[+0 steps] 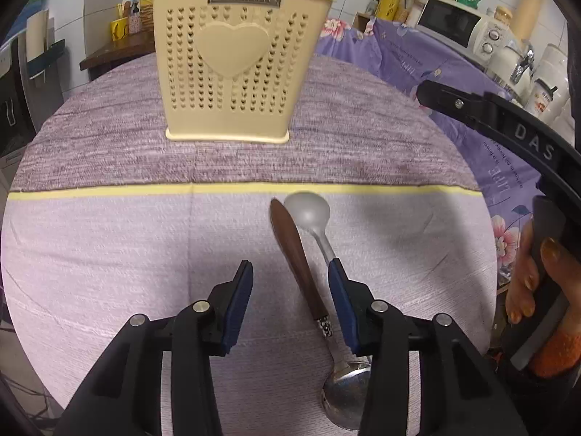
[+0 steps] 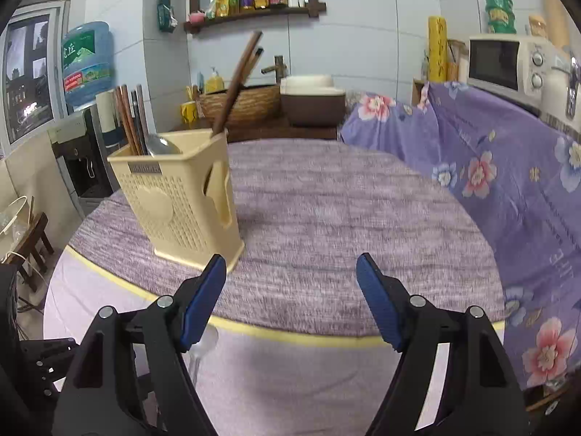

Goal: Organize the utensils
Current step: 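Close the left gripper on the wooden-handled spoon while the right gripper grasps the white plastic spoon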

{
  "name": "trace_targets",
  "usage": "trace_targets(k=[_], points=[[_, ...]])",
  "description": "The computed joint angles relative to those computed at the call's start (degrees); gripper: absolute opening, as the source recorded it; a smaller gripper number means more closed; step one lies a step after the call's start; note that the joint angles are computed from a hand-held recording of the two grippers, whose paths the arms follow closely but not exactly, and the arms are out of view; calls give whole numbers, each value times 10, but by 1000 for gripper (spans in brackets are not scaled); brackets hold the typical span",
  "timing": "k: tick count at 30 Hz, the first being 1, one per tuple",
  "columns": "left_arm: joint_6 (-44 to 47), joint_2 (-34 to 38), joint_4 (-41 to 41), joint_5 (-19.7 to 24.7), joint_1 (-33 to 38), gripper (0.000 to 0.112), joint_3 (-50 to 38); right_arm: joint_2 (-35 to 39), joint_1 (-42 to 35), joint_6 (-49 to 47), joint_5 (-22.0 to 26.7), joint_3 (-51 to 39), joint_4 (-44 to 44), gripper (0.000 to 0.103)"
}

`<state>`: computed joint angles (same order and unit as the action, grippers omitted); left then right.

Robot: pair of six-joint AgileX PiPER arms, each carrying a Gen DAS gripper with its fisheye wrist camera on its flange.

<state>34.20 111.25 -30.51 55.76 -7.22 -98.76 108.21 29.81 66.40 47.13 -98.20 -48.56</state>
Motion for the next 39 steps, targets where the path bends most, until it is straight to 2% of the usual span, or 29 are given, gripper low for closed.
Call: trace_targets(k=[3,9,10,12,17,21,25,31,35,37,39], points=[[-6,-2,11,-10,-9,39,10,-8,6,20,-7,37,0,74],[-39,-12,80,-61,-42,27,37,-8,15,27,-20,67,17,74],[-42,-12,84,-62,-43,26,36,-8,15,25,-19,68,19,74],[-37,-9,81,-58,-43,16,32,-5,17,24,-18,65,23,74],[-27,-11,79,-55,-37,14,32,7,19,-3,-20,49,51,74],[-21,-8,76,-56,-4,11,20,23,16,-45,-28,29,100,74],[-26,5,74,-50,32,11,-3,57,22,-108,-19,-16,162,74],[-25,13,68,-46,53,11,-10,141,35,-188,44,-130,230,74],[-15,11,56,-48,58,12,-1,176,37,-200,70,-178,242,73],[-17,16,55,-48,60,16,-7,194,42,-199,93,-207,232,72],[-20,21,54,-49,63,27,-14,210,45,-201,112,-235,227,69]])
